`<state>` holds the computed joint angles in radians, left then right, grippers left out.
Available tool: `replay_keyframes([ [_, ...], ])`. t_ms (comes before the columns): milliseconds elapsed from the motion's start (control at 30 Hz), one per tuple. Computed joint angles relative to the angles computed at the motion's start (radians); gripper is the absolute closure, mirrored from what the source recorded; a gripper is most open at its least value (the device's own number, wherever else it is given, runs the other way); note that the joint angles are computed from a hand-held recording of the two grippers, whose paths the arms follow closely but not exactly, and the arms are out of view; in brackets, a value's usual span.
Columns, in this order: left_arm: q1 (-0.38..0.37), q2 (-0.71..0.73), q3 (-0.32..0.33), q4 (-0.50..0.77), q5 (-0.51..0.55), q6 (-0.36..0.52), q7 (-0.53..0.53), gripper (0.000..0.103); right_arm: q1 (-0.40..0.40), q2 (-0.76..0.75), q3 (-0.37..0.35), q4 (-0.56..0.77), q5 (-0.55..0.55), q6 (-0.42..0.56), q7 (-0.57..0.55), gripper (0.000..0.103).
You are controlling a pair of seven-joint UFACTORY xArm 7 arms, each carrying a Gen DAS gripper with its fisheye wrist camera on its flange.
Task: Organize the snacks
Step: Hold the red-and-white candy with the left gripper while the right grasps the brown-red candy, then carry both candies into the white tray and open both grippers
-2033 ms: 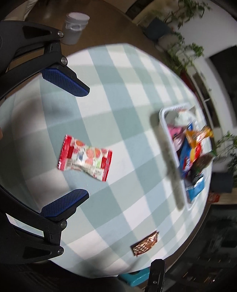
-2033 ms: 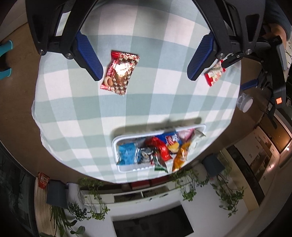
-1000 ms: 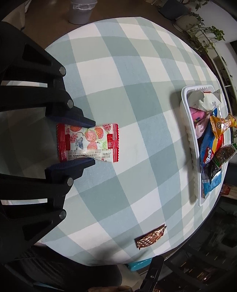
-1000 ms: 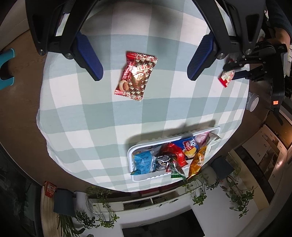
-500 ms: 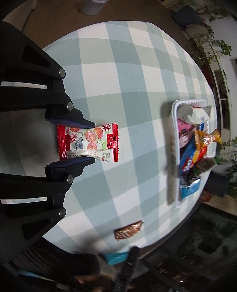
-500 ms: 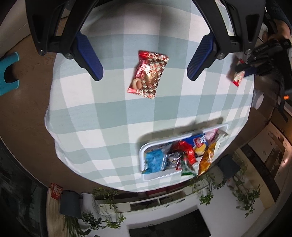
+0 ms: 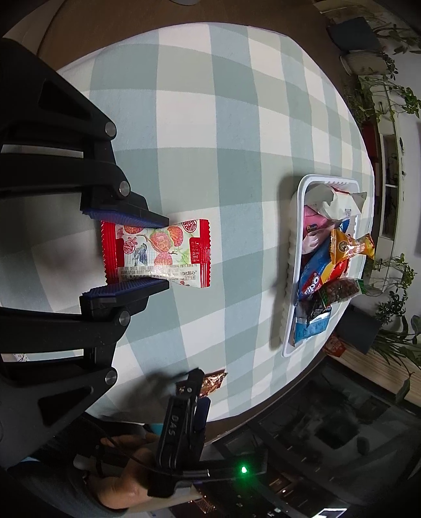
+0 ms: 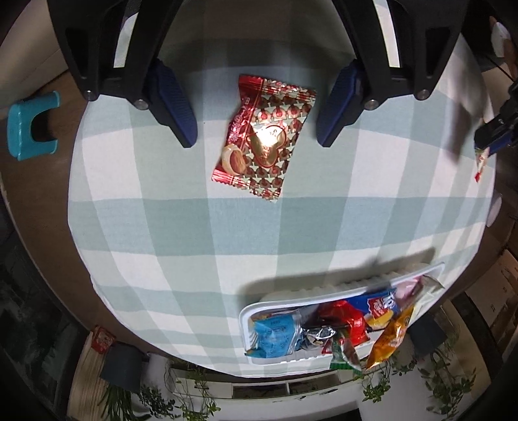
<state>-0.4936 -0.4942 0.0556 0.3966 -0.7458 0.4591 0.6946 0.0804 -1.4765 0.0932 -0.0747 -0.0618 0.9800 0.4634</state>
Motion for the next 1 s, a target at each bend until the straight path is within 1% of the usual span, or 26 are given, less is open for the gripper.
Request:
replay_keyframes([
  [67,-0.006,-0.001,0.01,0.0,-0.014,0.0,0.013,0.075,0.014,0.023,0.031,0.0,-0.012,-0.02,0.014,0.024],
  [133,-0.008,-0.004,0.017,-0.002,-0.028,0.001,0.025,0.075,0.017,0.017,0.025,-0.004,-0.018,-0.025,0.015,0.027],
  [167,-0.008,-0.004,0.02,-0.003,-0.035,0.001,0.031,0.075,0.02,0.008,0.023,-0.005,-0.02,-0.021,0.013,0.033],
  [200,-0.009,-0.005,0.023,-0.004,-0.044,0.001,0.038,0.075,0.027,-0.008,0.022,-0.007,-0.021,-0.012,0.01,0.042],
  [233,-0.009,-0.003,0.025,-0.004,-0.05,0.001,0.044,0.075,0.033,-0.018,0.024,-0.007,-0.022,-0.004,0.009,0.046],
  [267,-0.01,-0.002,0.029,-0.005,-0.059,0.003,0.052,0.075,0.036,-0.026,0.024,-0.007,-0.023,0.003,0.008,0.055],
  [300,-0.009,-0.001,0.029,-0.005,-0.066,0.005,0.057,0.075,0.037,-0.024,0.022,-0.005,-0.024,0.002,0.006,0.06],
  [333,-0.008,-0.001,0.029,-0.007,-0.074,0.005,0.063,0.075,0.035,-0.035,0.015,-0.005,-0.024,0.013,0.0,0.06],
  [400,-0.005,0.0,0.032,-0.007,-0.088,0.008,0.076,0.075,0.029,-0.05,0.002,-0.004,-0.018,0.026,-0.007,0.065],
  [433,-0.002,-0.001,0.032,-0.008,-0.095,0.008,0.08,0.075,0.026,-0.062,-0.006,-0.005,-0.014,0.034,-0.012,0.066],
  [600,0.011,0.001,0.03,-0.007,-0.118,0.013,0.1,0.075,0.021,-0.095,-0.031,-0.012,0.015,0.032,-0.034,0.076],
  [700,0.017,-0.003,0.027,-0.006,-0.13,0.013,0.106,0.075,0.023,-0.182,-0.043,-0.027,0.035,0.059,-0.044,0.077],
  [800,0.022,-0.012,0.029,-0.002,-0.14,0.021,0.11,0.075,-0.009,-0.254,-0.079,-0.035,0.054,0.075,-0.069,0.077],
  [867,0.03,-0.019,0.023,0.006,-0.133,0.023,0.103,0.075,-0.04,-0.286,-0.099,-0.032,0.066,0.081,-0.085,0.077],
  [933,0.037,-0.022,0.021,0.02,-0.124,0.024,0.095,0.075,-0.089,-0.318,-0.138,-0.023,0.079,0.078,-0.113,0.077],
  [1000,0.048,-0.013,0.018,0.05,-0.106,0.025,0.08,0.075,-0.138,-0.308,-0.173,-0.004,0.093,0.055,-0.145,0.077],
])
